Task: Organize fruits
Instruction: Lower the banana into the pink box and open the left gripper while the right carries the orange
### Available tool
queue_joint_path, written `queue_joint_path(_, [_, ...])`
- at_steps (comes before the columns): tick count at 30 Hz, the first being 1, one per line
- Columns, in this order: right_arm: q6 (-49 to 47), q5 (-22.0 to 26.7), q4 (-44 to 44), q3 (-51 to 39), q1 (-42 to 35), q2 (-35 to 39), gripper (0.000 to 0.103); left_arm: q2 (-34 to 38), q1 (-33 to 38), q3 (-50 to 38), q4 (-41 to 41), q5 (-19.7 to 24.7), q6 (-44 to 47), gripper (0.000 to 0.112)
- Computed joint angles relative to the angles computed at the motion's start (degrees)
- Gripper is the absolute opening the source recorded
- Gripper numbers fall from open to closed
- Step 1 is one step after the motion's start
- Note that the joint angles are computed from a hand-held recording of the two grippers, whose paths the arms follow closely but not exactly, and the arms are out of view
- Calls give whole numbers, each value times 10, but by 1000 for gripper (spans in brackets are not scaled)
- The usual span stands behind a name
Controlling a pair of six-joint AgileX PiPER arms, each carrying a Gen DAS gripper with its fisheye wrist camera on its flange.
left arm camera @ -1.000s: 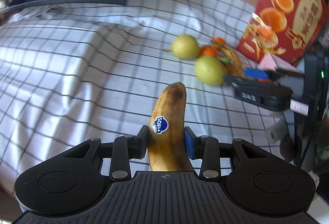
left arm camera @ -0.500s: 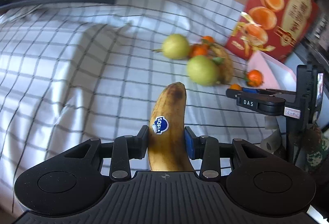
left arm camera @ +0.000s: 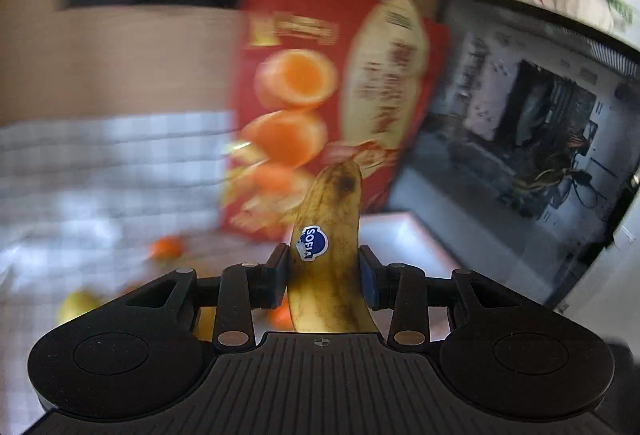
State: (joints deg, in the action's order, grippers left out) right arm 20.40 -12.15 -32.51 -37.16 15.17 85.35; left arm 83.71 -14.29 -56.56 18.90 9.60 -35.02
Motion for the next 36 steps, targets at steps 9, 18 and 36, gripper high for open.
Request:
queue_joint_path(9, [285, -106, -364, 5, -169, 19, 29, 329, -87, -386, 61, 239, -44, 41])
queue_joint_path(18, [368, -202, -508, -72, -227, 120, 29, 408, -109, -437, 142, 315, -97, 41])
queue_joint_path(36, [499, -198, -613, -199, -198, 191, 29, 151, -45, -113, 252, 100, -361, 42])
